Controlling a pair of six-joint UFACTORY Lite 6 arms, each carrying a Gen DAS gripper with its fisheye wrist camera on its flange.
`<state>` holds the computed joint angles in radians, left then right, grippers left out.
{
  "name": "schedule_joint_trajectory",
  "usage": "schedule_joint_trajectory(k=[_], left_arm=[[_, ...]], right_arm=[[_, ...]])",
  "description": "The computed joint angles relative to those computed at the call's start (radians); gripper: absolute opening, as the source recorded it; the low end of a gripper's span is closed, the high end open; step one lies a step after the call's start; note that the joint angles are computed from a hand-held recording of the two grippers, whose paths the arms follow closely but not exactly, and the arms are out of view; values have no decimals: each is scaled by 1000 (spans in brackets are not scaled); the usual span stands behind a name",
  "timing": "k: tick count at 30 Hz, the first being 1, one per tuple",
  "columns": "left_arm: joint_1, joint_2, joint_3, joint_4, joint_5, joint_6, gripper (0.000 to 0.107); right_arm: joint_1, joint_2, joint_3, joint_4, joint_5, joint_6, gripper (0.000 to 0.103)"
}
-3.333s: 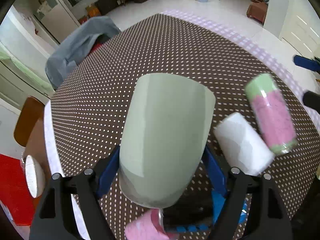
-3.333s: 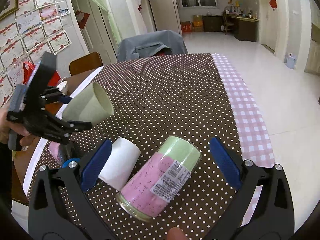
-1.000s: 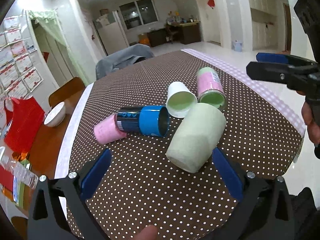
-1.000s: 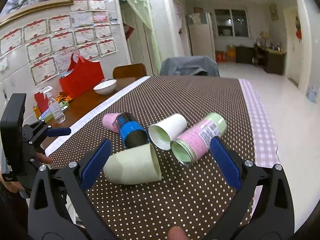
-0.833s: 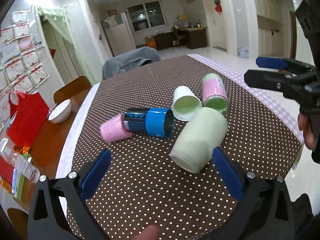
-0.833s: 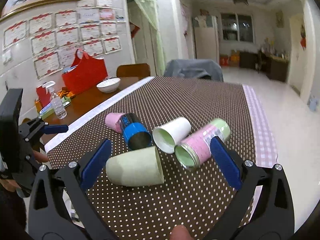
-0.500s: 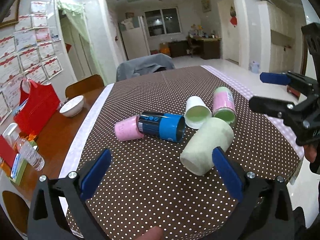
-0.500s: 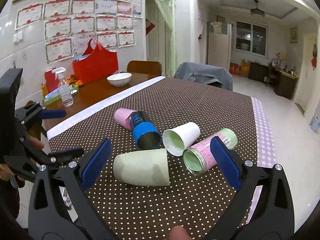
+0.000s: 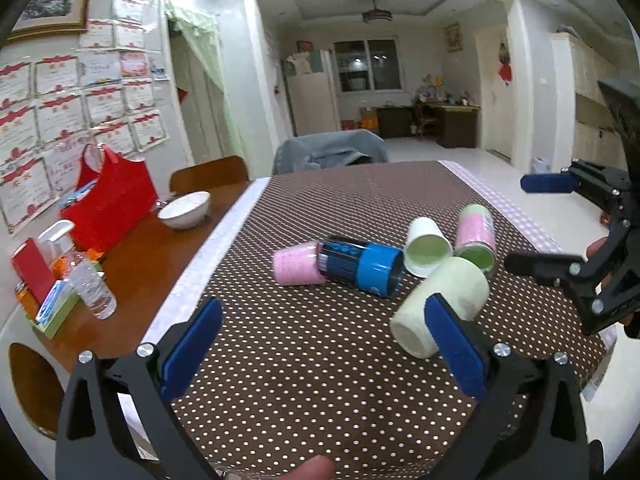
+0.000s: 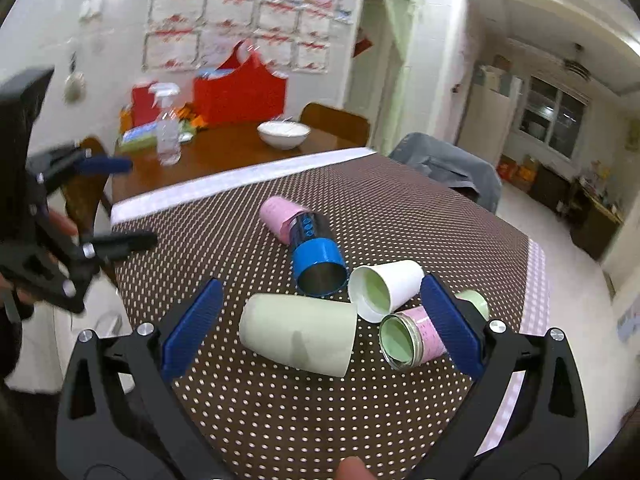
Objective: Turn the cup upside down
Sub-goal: 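Move the right gripper over the pale green cup, then grasp the pale green cup with the right gripper and tilt it upright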
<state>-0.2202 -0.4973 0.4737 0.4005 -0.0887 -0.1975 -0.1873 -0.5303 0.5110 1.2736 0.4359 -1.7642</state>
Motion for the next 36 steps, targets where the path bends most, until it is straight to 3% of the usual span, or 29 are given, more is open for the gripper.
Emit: schedule_joint_trajectory(k=[3, 11, 19, 27, 36], left_arm=[[15, -8, -16, -169, -20, 155, 99], [69, 99, 3, -105, -68, 85, 99], [115, 267, 60, -23, -127, 3, 99], [151, 400, 114, 22, -160, -28, 99], [185, 483, 143, 135, -186, -129, 99]], right_arm=[[37, 85, 46, -45, -33, -42, 97], [123, 363, 224, -325, -40, -13, 97], [213, 623, 418, -733, -21, 220, 97], [327, 737, 546, -1168, 36, 509, 97], [444, 887, 656, -1514, 111, 742, 93]])
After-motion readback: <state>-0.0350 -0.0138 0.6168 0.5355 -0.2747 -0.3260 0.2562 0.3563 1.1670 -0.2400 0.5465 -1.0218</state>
